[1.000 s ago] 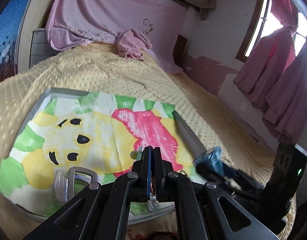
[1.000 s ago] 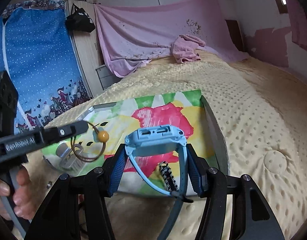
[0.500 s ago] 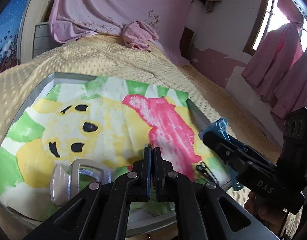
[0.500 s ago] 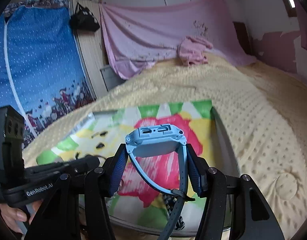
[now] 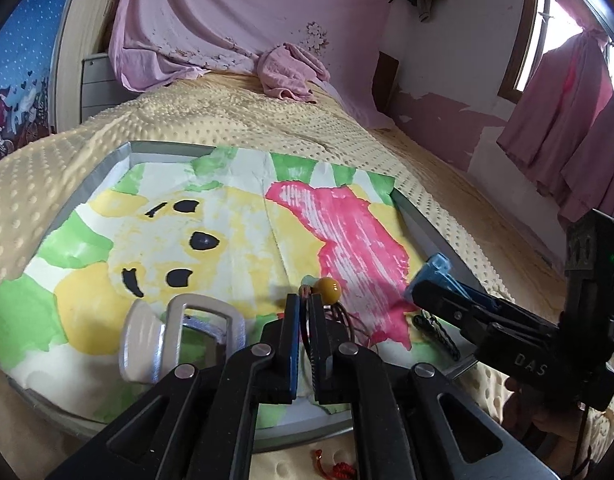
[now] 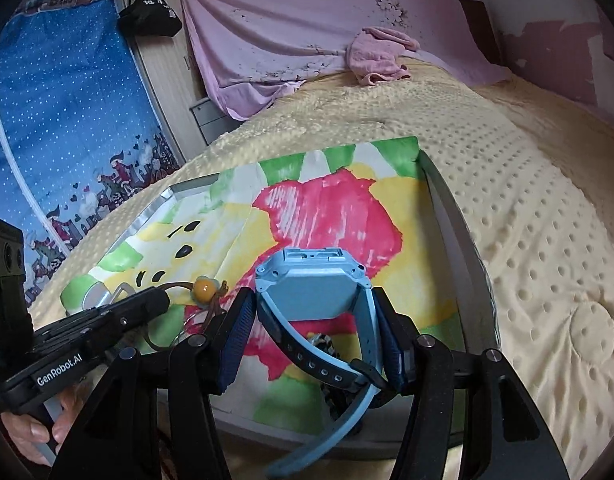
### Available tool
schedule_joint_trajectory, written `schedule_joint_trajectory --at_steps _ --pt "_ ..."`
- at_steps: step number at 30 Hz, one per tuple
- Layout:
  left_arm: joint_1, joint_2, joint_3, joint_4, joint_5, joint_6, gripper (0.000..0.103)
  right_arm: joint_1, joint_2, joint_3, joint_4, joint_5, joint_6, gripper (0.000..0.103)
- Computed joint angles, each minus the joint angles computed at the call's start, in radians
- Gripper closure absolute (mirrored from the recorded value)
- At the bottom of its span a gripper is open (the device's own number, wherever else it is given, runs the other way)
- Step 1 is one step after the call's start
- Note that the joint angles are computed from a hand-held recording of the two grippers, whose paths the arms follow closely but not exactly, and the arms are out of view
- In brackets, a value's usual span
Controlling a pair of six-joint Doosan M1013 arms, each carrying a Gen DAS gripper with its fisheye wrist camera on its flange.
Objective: Organize jewelry
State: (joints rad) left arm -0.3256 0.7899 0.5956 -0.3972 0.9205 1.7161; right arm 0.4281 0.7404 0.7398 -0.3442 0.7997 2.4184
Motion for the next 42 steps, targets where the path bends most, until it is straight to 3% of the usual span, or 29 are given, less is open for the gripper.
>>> schedule_joint_trajectory --at_steps 3,6,11,14,17,18,19,21,23,26,28,31,35,42 --pt "0.002 -0.016 0.026 -0.001 -0.018 -0.001 0.098 0.010 -0.008 0.012 -0.034 0.006 0.007 0.049" --pt "0.001 -0.032 0.049 0.011 -0.033 0.001 0.097 0.018 -0.029 0.046 -0.077 -0.014 0.035 0.041" --pt "0.005 -0.062 0.093 -0.006 -0.059 0.010 0.097 0.027 -0.066 0.102 -0.143 -0.050 0.093 0.040" --pt "0.007 -0.089 0.130 -0.019 -0.086 0.018 0.093 0.040 -0.095 0.148 -0.234 -0.084 0.169 0.033" --pt "0.010 -0.126 0.186 -0.034 -0.135 0.028 0.068 0.053 -0.126 0.195 -0.327 -0.120 0.256 0.032" --pt "0.010 -0.143 0.214 -0.035 -0.166 0.026 0.048 0.057 -0.133 0.203 -0.352 -0.124 0.279 0.032" --pt "0.010 -0.167 0.252 -0.029 -0.216 0.021 0.034 0.063 -0.143 0.217 -0.392 -0.133 0.319 0.031" --pt "0.014 -0.200 0.303 -0.038 -0.279 0.033 0.032 0.073 -0.159 0.242 -0.460 -0.147 0.391 0.025" --pt "0.018 -0.215 0.320 -0.034 -0.290 0.033 0.032 0.086 -0.176 0.270 -0.555 -0.162 0.481 0.023" --pt "0.022 -0.258 0.388 -0.017 -0.372 0.027 0.017 0.107 -0.197 0.305 -0.693 -0.167 0.606 0.019" --pt "0.024 -0.285 0.435 -0.010 -0.433 0.036 0.010 0.121 -0.210 0.326 -0.771 -0.171 0.672 0.009" --pt "0.026 -0.324 0.502 0.006 -0.509 0.052 0.002 0.142 -0.215 0.335 -0.850 -0.149 0.710 0.009" --pt "0.033 -0.372 0.588 -0.021 -0.594 0.117 0.000 0.169 -0.226 0.358 -0.929 -0.135 0.761 0.002" --pt "0.040 -0.426 0.689 -0.011 -0.683 0.178 0.000 0.210 -0.234 0.378 -0.964 -0.111 0.753 0.002"
